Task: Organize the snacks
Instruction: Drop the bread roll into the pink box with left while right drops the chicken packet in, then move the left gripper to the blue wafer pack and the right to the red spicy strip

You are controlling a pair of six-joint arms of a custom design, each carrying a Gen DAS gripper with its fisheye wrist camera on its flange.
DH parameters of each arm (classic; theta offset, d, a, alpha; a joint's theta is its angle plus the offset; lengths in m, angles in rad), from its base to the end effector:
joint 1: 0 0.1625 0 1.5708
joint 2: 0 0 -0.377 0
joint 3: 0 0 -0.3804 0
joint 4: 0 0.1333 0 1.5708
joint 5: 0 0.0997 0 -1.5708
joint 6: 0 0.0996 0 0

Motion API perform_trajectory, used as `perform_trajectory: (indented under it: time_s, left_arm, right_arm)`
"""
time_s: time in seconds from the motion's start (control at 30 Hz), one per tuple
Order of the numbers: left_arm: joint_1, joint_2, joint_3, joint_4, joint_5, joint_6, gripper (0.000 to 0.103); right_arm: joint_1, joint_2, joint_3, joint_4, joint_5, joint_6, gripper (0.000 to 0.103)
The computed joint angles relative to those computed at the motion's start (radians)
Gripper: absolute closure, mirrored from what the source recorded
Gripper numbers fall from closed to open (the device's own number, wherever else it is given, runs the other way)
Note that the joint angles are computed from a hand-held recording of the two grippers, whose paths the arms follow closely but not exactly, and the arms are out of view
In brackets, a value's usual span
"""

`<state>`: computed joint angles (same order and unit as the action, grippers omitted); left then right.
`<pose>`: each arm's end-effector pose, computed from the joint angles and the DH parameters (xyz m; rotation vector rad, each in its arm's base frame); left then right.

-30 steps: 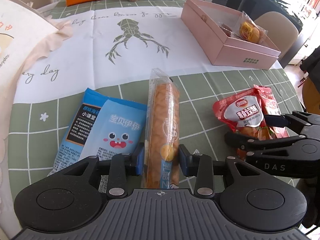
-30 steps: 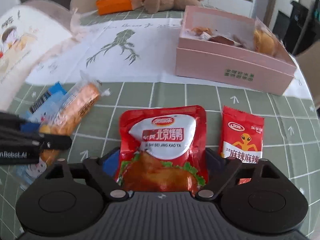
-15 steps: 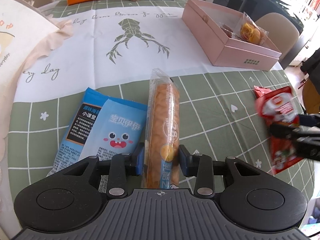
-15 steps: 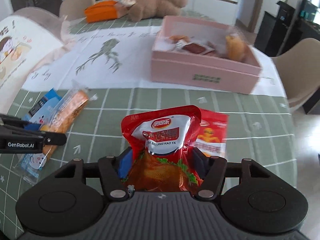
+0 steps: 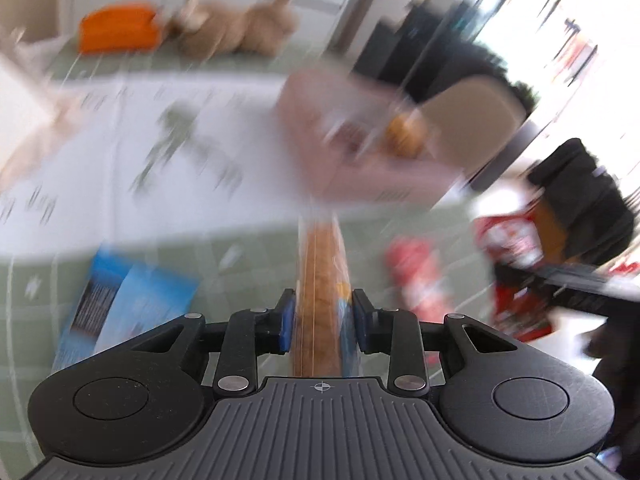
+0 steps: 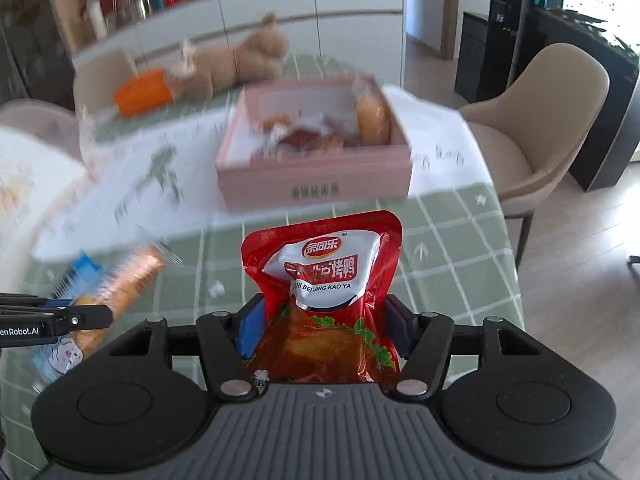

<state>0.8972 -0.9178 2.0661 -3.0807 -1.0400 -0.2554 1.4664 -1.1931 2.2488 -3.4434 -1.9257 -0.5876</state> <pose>-0.1737 -0.5122 0.0699 0.4328 2.6915 -0.7765 0.0499 -0.4705 0.1906 0.3960 -2.3907 0.8367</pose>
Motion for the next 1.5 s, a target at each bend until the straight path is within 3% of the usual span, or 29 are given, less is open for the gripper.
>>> perform_trajectory:
  time_s: [0.17, 0.3, 0.37, 0.43, 0.5, 0.57, 0.6, 0.7, 0.8, 0.9, 1.03, 1.2, 1.5]
  left_arm:
    - [-0.039, 0.043, -0.166, -0.115, -0.067, 0.126, 0.069]
    - [-0.03, 0.16, -0.383, -0.126, -0.081, 0.164, 0.068]
    - [0.015, 0.235, -0.529, -0.039, -0.142, 0.13, 0.067]
    - [0.072, 0.318, -0.668, 0.076, -0.192, 0.081, 0.067]
    - [0.101, 0.359, -0.719, 0.145, -0.152, 0.073, 0.067]
    - [0.105, 0.344, -0.667, 0.125, -0.066, 0.063, 0.067]
    - [0.109, 0.322, -0.622, 0.096, -0.056, 0.059, 0.067]
    - [0.112, 0.214, -0.436, 0.043, 0.024, 0.046, 0.067]
    - [0.106, 0.133, -0.286, 0.053, 0.204, 0.03, 0.067]
    - [0.123, 0.05, -0.146, 0.055, 0.263, -0.052, 0.067]
    - [0.125, -0.024, -0.022, 0.057, 0.286, -0.105, 0.067]
    - [0.118, -0.059, 0.075, 0.062, 0.284, -0.106, 0.067]
    - [0.068, -0.078, 0.162, 0.007, 0.278, -0.043, 0.067]
  right_arm:
    - [0.06, -0.07, -0.08, 0.013, 0.102, -0.047, 0.041]
    - [0.102, -0.039, -0.247, 0.101, 0.161, -0.048, 0.04]
    - [0.112, 0.03, -0.358, 0.127, 0.151, -0.043, 0.038]
    - [0.091, 0.094, -0.474, 0.232, 0.184, 0.001, 0.021]
    - [0.07, 0.165, -0.589, 0.357, 0.166, 0.044, 0.016]
    - [0.054, 0.24, -0.664, 0.386, 0.073, 0.079, 0.018]
    - [0.046, 0.251, -0.665, 0.381, 0.046, 0.077, 0.019]
    - [0.0, 0.224, -0.578, 0.367, 0.059, 0.052, 0.019]
    - [-0.037, 0.19, -0.472, 0.329, 0.051, 0.04, 0.019]
    - [-0.067, 0.16, -0.351, 0.274, 0.033, 0.058, 0.019]
    - [-0.083, 0.147, -0.222, 0.22, 0.014, 0.092, 0.03]
    - [-0.058, 0.19, -0.138, 0.115, -0.081, 0.09, 0.055]
    - [-0.011, 0.216, -0.106, 0.065, -0.154, 0.123, 0.055]
